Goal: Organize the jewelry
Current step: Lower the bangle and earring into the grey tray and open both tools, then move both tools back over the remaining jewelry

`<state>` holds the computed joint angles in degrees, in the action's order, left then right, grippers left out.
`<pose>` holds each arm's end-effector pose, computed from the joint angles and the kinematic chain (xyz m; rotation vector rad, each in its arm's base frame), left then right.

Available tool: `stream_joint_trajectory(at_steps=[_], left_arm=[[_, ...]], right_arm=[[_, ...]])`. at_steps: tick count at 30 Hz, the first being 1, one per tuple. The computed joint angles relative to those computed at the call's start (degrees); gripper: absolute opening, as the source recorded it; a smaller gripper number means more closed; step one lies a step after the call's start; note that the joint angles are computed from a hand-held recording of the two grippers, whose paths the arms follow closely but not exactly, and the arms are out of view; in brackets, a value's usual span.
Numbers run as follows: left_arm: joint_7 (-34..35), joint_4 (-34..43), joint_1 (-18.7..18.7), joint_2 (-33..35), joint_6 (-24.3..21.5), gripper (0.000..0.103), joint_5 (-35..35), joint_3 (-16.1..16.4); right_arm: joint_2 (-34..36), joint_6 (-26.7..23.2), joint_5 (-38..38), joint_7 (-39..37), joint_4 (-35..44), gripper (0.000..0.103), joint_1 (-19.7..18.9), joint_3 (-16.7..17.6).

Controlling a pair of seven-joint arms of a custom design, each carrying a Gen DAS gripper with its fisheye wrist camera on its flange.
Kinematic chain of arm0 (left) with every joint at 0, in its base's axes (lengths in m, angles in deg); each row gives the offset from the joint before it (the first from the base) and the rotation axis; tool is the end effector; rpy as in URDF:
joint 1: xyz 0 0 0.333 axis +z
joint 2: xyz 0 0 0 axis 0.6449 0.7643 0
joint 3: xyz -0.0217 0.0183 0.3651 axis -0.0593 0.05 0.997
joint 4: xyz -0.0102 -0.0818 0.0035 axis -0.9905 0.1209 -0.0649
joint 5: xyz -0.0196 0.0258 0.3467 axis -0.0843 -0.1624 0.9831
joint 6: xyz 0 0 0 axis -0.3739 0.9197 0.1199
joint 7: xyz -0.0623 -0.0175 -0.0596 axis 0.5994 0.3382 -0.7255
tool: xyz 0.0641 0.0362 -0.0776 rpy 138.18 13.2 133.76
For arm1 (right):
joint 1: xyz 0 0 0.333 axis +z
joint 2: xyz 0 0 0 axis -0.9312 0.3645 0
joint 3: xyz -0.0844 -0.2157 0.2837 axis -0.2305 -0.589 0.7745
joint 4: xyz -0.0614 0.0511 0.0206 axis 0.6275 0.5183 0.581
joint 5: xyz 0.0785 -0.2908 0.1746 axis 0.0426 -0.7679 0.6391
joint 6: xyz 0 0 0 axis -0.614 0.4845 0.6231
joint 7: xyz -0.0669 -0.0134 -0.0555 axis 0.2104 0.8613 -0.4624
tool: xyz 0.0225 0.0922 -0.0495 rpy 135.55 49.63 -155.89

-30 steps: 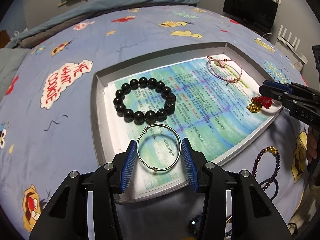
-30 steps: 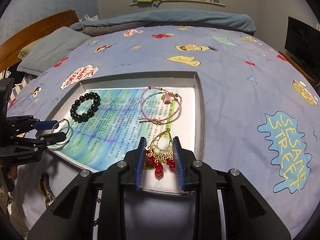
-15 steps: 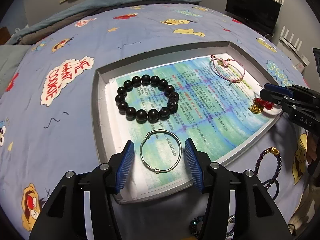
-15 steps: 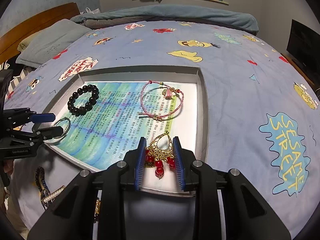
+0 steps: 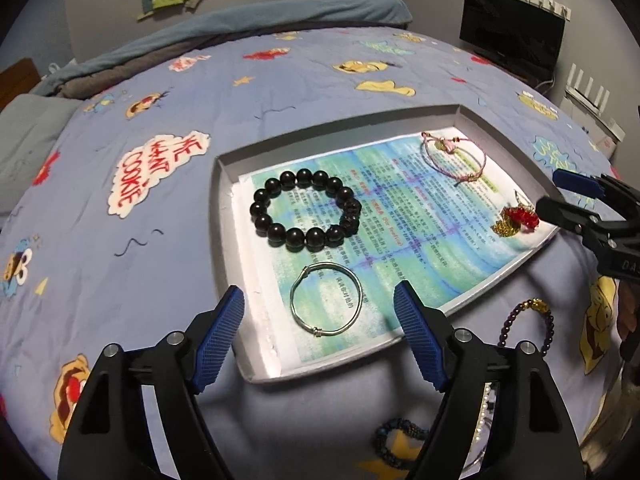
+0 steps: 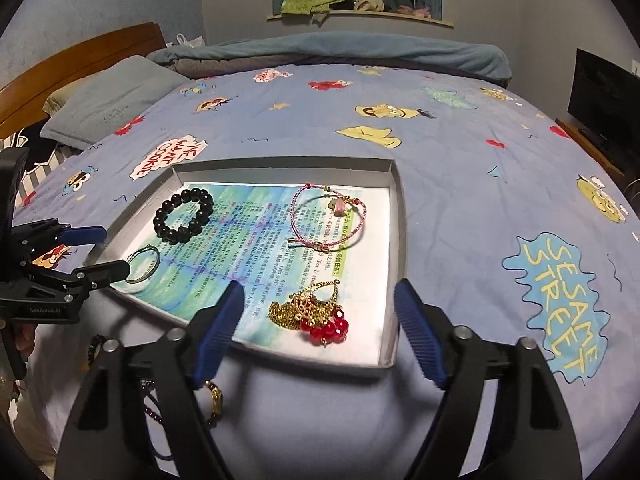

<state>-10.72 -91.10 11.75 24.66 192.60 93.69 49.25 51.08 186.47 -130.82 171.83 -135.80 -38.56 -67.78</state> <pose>0.5286 -0.3958 0.4875 -1.5140 2.1866 -0.7465 0.4956 0.3344 0.4902 -1.8539 1.5436 -0.5922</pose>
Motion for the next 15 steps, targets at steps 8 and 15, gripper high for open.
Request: stream_joint_trajectory(at_steps=[8, 15], left_arm=[[-10.5, -4.2, -1.5, -4.3, 1.7, 0.095, 8.1, 2.0], [-20.0, -8.2, -0.7, -8.6, 1.0, 0.096, 18.0, 0.8]], right_arm=[[-3.4, -0.8, -7.4, 7.9, -2.3, 0.098, -0.2, 0.5], [-6.4, -1.4, -12.6, 12.7, -4.7, 0.098, -2.0, 3.6]])
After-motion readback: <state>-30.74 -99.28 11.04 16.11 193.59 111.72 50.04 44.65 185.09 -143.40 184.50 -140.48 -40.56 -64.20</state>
